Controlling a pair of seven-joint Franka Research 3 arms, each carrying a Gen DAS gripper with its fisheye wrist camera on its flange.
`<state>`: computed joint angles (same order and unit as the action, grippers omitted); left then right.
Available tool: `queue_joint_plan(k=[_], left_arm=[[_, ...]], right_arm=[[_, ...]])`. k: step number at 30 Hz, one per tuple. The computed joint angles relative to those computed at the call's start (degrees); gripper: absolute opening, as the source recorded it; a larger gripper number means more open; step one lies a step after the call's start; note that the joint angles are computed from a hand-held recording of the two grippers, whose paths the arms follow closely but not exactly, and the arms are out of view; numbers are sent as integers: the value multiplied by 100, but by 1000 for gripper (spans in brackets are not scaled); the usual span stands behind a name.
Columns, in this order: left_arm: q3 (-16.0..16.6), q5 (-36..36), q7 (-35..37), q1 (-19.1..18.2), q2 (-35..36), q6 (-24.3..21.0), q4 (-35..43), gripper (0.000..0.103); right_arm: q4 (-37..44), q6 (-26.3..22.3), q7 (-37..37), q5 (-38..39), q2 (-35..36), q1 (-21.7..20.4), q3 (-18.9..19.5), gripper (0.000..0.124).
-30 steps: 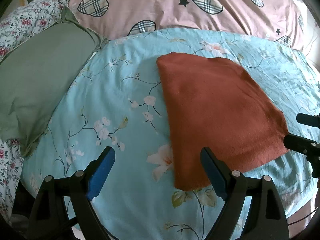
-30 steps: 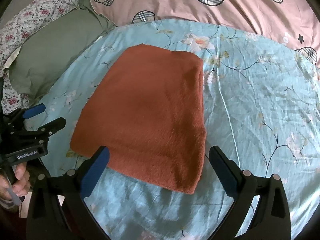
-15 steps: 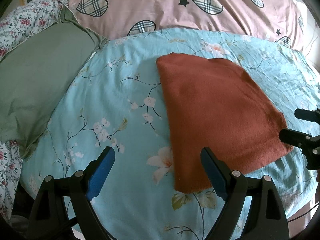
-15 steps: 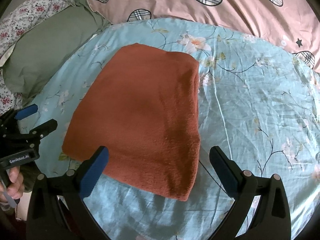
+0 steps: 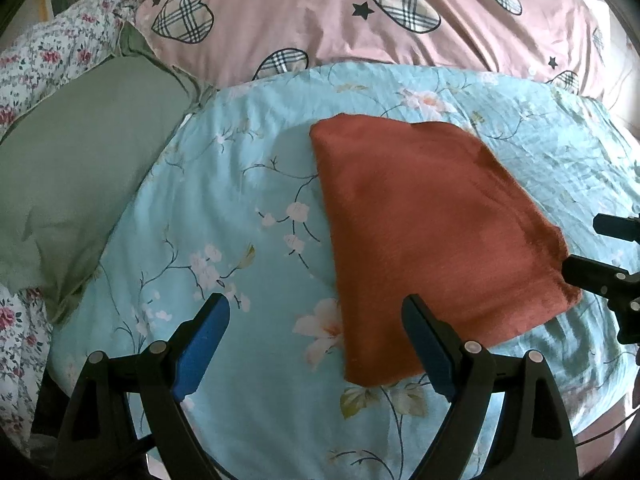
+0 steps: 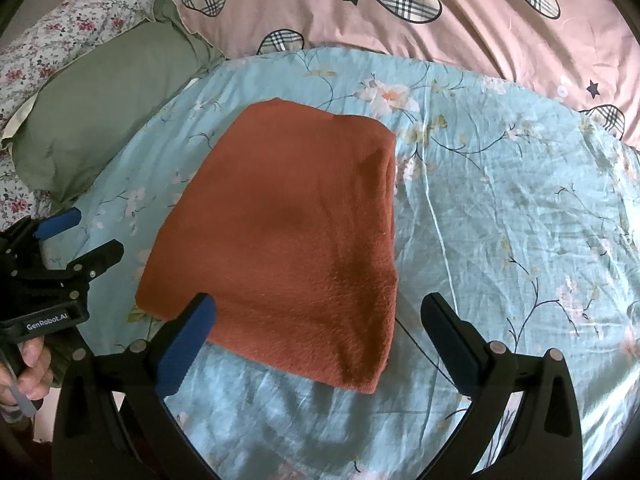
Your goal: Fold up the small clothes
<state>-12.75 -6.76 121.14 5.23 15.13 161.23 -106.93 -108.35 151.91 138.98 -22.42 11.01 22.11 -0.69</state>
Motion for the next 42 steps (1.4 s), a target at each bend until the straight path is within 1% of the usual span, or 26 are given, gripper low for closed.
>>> queue_joint_plan(k=[9,16,24,31,34,42], left_arm=[[-149,-449,453,141,-150,84,-127,89],[-169,-830,785,161,-226,91,-169,89],[-99,-925,852,110,-227,76,-154,89],[-106,-1013,888,114,-236,65,-161,89],[-97,-1059,904,137,-175,-18,-81,89],[4,-770,627,95,-88,-120,-12,90]], right_arm=[[28,-75,60,-101,-37,40,23,102],[89,-109,0,-78,-7,47,52,102],[144,-92,-98,-29,40,63,40,102],[211,-135,-165,16,87,73,30,102],[229,-118,-228,33,110,72,21,102],[164,-62,-324,92,108,56,-10,102]])
